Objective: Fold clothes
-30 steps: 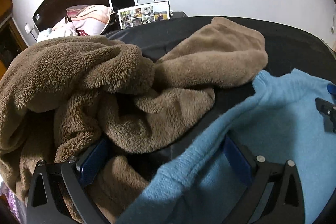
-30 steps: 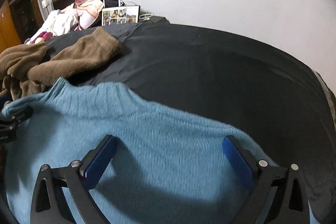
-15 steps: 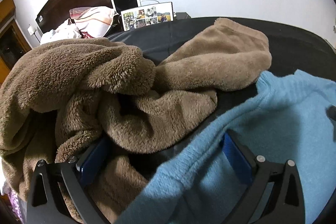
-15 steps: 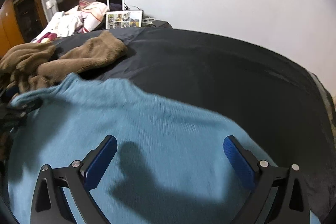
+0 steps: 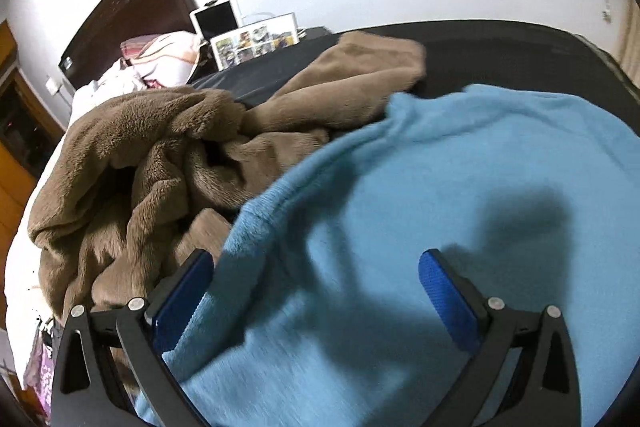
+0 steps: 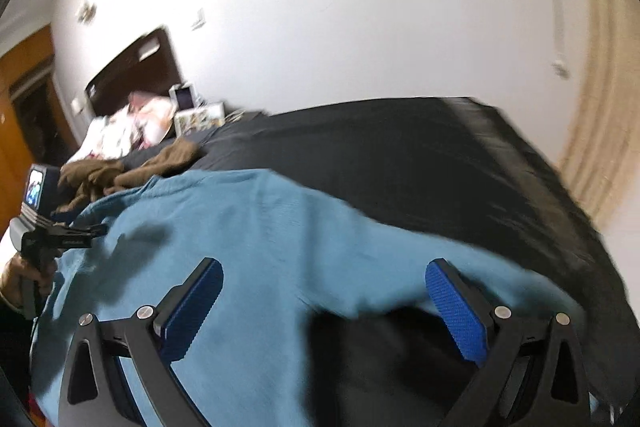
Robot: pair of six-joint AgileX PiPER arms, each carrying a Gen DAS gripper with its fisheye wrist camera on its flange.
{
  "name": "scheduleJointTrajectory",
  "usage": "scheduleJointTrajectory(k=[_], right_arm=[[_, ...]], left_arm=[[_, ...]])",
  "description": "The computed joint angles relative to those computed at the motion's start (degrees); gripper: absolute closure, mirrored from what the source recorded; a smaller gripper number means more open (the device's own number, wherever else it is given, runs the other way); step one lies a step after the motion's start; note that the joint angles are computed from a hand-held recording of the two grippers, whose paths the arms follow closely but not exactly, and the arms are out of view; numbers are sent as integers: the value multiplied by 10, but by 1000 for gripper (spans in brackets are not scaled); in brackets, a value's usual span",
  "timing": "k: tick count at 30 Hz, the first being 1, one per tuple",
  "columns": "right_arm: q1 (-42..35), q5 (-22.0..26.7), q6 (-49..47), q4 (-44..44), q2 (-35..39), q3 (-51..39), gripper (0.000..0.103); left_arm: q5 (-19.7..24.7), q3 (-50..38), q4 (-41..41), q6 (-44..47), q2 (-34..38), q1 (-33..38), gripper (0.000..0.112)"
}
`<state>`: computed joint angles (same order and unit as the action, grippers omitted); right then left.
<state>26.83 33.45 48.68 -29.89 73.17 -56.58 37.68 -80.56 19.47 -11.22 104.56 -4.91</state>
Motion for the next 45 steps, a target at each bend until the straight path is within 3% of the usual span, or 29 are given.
scheduleJointTrajectory(k=[2, 5, 7, 10, 20, 23, 25, 27, 33, 36, 45], right_arm=[[-18, 19, 23, -15, -60, 52, 0], [-79, 25, -5, 32, -118, 113, 0], [-117, 29, -20, 58, -139, 143, 0], [-121, 46, 8, 25, -161, 172, 0], [-130, 33, 11, -2, -115, 168, 0], [-130, 40, 12, -19, -84, 155, 9], [-133, 47, 16, -26, -62, 144, 34], [-133, 64, 42, -49, -46, 137, 52], [-125, 108, 107, -107, -57, 134, 83], [-106, 148, 159, -163, -62, 126, 89], [-9, 269, 298, -358, -54, 46, 89]], left_arm=[[-6, 26, -26, 19, -25, -9, 9], [-16, 63, -42, 25, -55, -29, 9], [-22, 85, -41, 19, -73, -45, 9], [-29, 114, -50, 19, -98, -64, 9], [-45, 148, -83, 27, -111, -63, 9], [-45, 145, -111, 42, -95, -46, 9], [-43, 142, -127, 50, -83, -36, 9], [-43, 142, -136, 56, -77, -28, 9], [-53, 149, -143, 62, -77, -22, 9], [-56, 153, -130, 52, -77, -26, 9], [-64, 161, -140, 55, -85, -19, 9]])
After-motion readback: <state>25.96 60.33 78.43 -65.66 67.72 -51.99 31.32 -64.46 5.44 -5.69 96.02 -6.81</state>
